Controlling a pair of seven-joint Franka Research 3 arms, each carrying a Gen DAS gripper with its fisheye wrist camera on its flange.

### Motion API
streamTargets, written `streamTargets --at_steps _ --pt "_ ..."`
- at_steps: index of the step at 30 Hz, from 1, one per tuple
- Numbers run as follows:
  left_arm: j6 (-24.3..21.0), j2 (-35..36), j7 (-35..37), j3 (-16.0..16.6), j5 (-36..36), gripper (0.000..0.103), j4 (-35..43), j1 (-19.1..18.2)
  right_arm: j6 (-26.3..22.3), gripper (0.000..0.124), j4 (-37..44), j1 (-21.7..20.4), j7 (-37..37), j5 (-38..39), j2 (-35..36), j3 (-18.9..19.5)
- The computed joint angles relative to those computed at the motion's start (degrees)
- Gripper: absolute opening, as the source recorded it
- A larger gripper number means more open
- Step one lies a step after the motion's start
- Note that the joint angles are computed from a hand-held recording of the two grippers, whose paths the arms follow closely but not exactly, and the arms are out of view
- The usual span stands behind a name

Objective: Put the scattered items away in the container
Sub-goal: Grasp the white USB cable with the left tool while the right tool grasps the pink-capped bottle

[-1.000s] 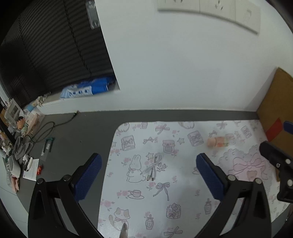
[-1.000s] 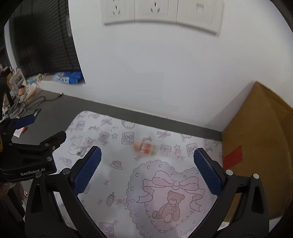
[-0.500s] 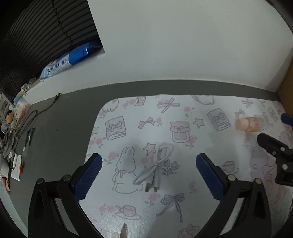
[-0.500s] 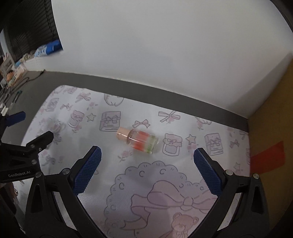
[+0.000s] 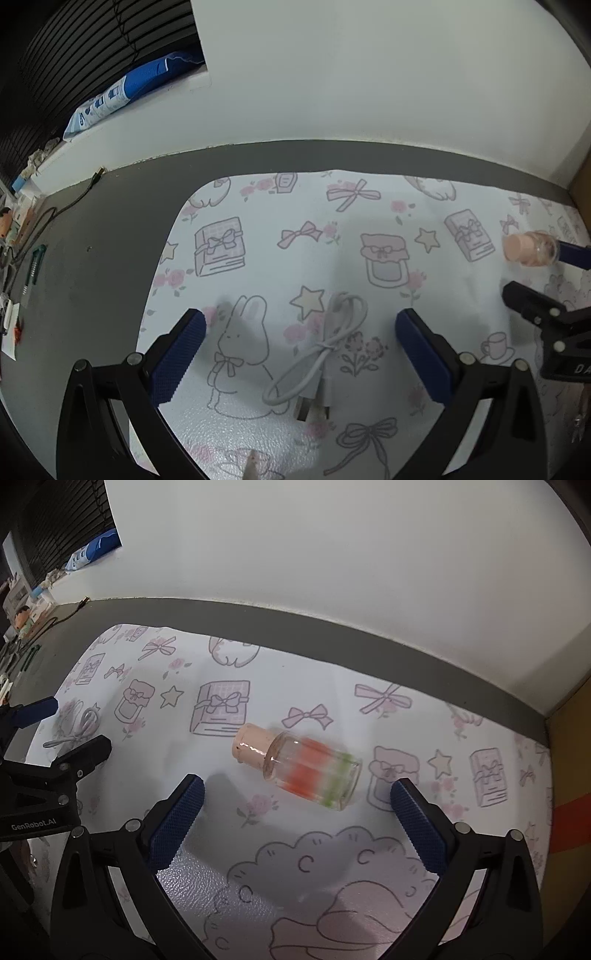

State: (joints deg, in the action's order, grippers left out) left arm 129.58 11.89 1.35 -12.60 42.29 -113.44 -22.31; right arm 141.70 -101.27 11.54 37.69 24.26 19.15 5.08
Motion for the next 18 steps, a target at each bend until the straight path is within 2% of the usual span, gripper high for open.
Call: streamTargets --at_steps 4,15,17,18 --pt "3.89 -0.85 -1.54 0.31 -0.45 0.103 -1.99 0.85 1.36 0.103 -0.68 -0.2 -1.46 1.01 -0.12 0.4" --pt "3.35 -0.26 -1.06 0.18 -1.11 0.103 -1.07 0.85 0.42 0.103 -0.12 -0.62 -2.65 1.35 0.05 0.05" --pt "3.47 -0.24 -0.07 0.09 -1.82 0.101 -0.76 0.97 -0.11 0.101 0.08 -0.78 -2.8 1.24 0.0 -0.04" --pt "3.68 -0.3 0.44 0.08 -1.94 0.097 -0.76 1.01 -0.27 0.099 -0.07 -0.87 -2.93 1.29 -0.22 -0.06"
